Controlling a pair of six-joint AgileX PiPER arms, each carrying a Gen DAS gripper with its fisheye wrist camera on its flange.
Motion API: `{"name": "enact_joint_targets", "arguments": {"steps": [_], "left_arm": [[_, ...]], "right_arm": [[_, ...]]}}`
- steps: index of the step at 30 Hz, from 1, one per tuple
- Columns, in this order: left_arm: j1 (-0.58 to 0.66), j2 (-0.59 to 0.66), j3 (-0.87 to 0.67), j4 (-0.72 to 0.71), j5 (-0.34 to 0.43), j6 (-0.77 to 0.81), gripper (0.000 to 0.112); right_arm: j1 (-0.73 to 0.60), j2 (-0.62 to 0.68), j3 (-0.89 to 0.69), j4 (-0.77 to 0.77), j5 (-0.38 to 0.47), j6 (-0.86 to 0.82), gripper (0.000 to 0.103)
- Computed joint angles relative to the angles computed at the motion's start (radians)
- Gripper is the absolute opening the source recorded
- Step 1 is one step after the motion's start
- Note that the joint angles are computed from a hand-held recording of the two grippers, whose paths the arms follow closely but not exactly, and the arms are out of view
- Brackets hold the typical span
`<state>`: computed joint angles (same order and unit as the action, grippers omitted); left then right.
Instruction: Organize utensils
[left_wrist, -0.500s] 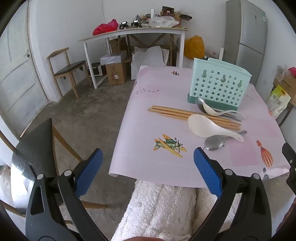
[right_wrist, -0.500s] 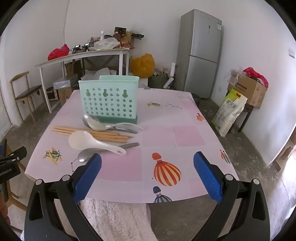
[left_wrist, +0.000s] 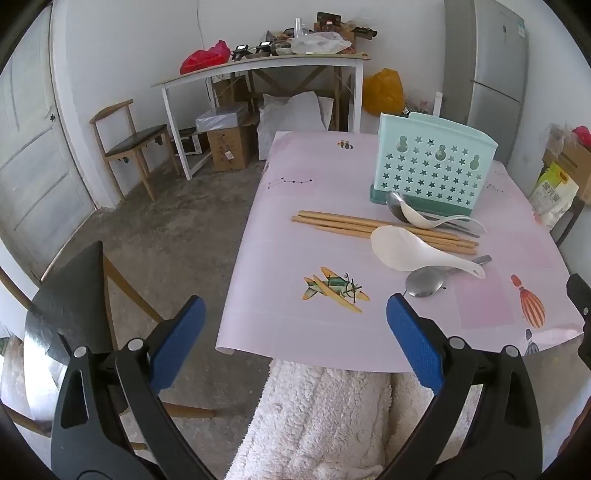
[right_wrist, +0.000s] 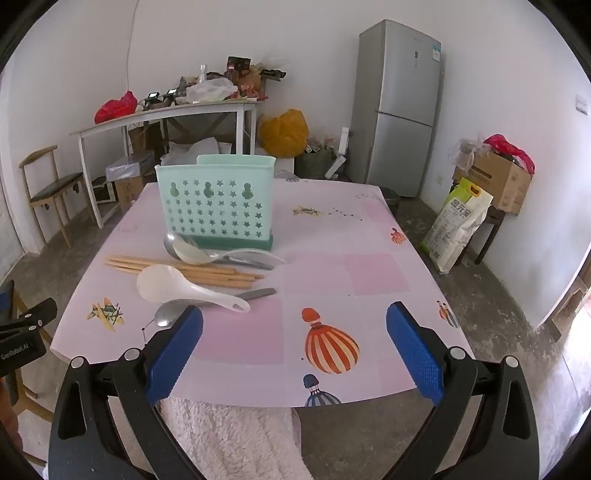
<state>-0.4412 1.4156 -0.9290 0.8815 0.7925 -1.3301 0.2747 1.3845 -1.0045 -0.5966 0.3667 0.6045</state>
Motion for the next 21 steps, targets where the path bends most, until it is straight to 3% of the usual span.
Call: {"name": "enact_joint_targets", "arguments": {"steps": [21], "left_arm": [[0.024, -0.030, -0.009, -0.019, 0.024, 0.064, 0.095]], "right_arm": [[0.001, -0.002, -0.011, 0.022, 0.008, -0.022, 0.097]]}}
